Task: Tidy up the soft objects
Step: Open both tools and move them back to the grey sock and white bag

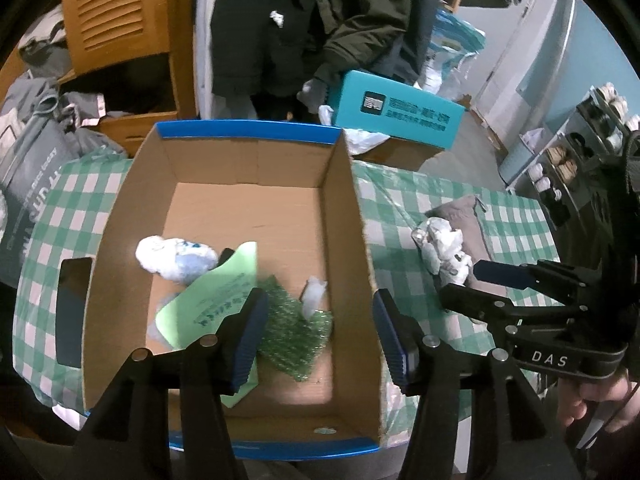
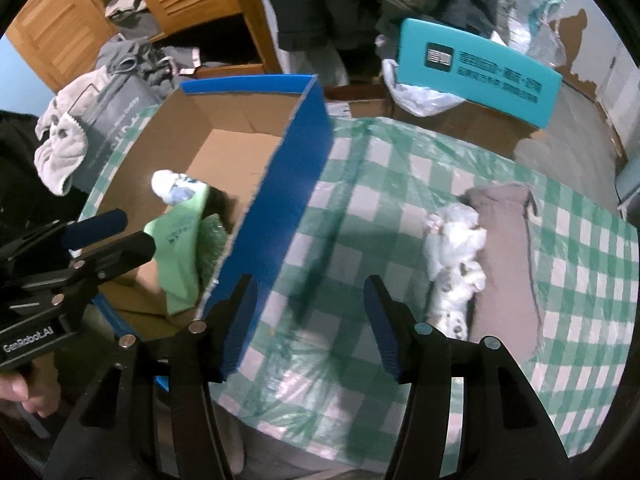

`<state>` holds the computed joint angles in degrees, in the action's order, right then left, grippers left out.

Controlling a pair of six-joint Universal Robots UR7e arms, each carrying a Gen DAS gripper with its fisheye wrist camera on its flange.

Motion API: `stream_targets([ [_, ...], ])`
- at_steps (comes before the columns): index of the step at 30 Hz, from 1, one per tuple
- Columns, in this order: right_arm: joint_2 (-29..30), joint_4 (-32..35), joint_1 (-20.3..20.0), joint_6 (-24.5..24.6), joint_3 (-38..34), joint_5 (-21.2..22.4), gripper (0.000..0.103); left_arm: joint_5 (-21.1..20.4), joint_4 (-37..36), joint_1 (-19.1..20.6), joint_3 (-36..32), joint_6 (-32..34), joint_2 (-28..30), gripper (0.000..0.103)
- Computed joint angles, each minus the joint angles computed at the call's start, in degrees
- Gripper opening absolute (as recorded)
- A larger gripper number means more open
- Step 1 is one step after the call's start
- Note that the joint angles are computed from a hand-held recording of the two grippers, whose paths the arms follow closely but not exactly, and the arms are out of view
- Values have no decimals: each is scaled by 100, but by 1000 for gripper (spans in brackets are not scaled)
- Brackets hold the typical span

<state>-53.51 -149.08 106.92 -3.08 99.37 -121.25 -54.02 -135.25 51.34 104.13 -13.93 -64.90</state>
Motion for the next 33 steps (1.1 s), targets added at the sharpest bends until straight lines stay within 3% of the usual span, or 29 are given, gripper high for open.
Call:
stream_targets([
  [5, -207, -170, -108, 43, 214, -82, 61, 85, 4, -134, -20, 15, 144, 69],
  [33, -1021, -558, -860, 50, 940, -447, 65, -86, 252, -558, -380, 239, 1094, 73],
])
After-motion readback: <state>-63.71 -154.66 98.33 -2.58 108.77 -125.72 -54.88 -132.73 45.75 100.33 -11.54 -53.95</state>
